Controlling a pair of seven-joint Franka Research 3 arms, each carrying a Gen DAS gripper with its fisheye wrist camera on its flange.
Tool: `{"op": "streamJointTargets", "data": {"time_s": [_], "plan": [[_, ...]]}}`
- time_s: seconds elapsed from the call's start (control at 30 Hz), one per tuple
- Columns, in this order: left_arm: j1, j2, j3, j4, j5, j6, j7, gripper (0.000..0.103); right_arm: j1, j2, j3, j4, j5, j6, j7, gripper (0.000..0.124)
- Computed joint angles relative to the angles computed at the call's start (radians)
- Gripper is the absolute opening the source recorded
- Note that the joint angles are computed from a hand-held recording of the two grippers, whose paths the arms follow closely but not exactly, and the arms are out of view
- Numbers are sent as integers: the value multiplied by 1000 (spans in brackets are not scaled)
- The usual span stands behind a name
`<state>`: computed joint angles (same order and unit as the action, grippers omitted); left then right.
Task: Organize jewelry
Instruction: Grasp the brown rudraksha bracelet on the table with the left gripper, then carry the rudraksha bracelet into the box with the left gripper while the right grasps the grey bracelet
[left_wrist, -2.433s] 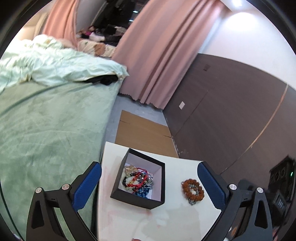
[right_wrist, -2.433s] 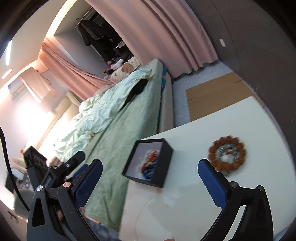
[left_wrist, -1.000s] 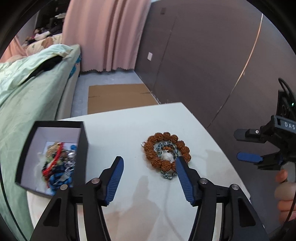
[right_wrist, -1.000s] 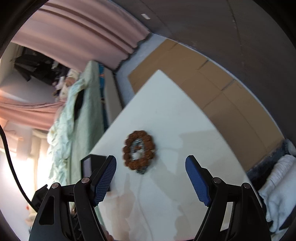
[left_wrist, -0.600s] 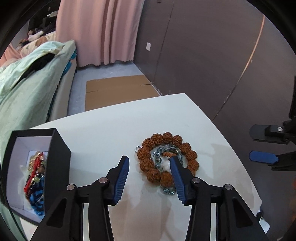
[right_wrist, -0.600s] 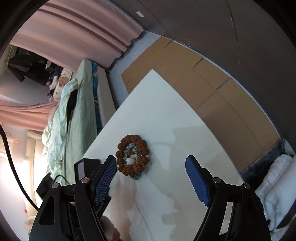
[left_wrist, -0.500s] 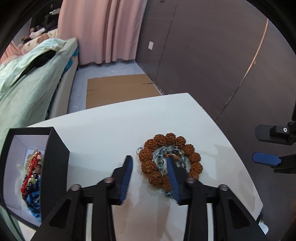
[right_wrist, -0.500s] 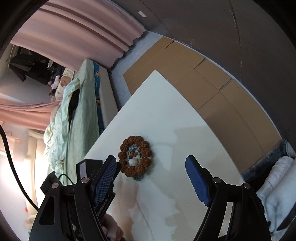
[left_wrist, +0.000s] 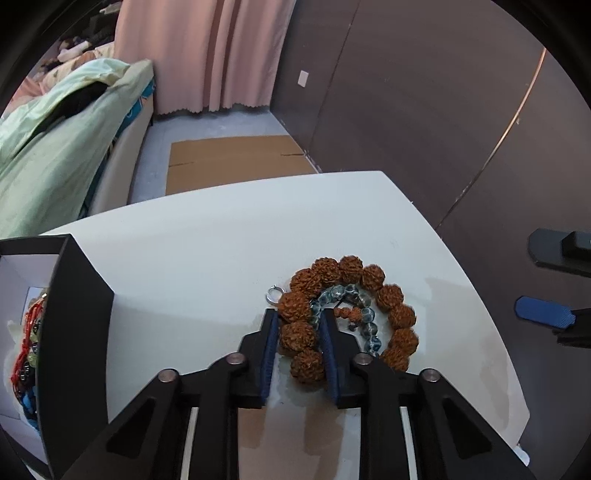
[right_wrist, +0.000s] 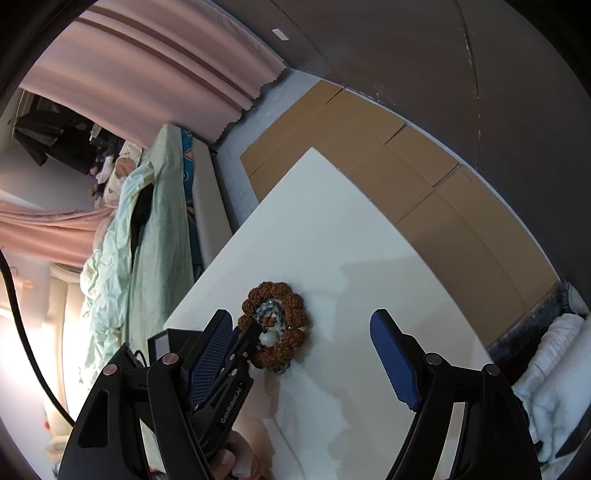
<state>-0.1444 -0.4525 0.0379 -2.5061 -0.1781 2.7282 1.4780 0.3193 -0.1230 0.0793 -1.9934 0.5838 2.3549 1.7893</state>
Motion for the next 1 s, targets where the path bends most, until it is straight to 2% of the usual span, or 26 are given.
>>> {"op": "streamJointTargets", "data": {"time_s": [0.03, 0.33, 0.8, 1.0], "plan": [[12, -6, -11, -2, 15, -2, -10, 20, 1, 3, 0, 3, 1, -5, -2, 79], [2, -104, 12, -52, 34, 62, -12, 20, 1, -11, 1, -14, -21, 6, 1, 79], [-35, -250, 95, -96, 19, 64, 3, 20, 11, -3, 10, -18, -52, -1, 0, 78], [-36, -321, 124, -103, 12, 70, 5, 20, 34, 28, 25, 4, -39, -23, -34, 66]]}}
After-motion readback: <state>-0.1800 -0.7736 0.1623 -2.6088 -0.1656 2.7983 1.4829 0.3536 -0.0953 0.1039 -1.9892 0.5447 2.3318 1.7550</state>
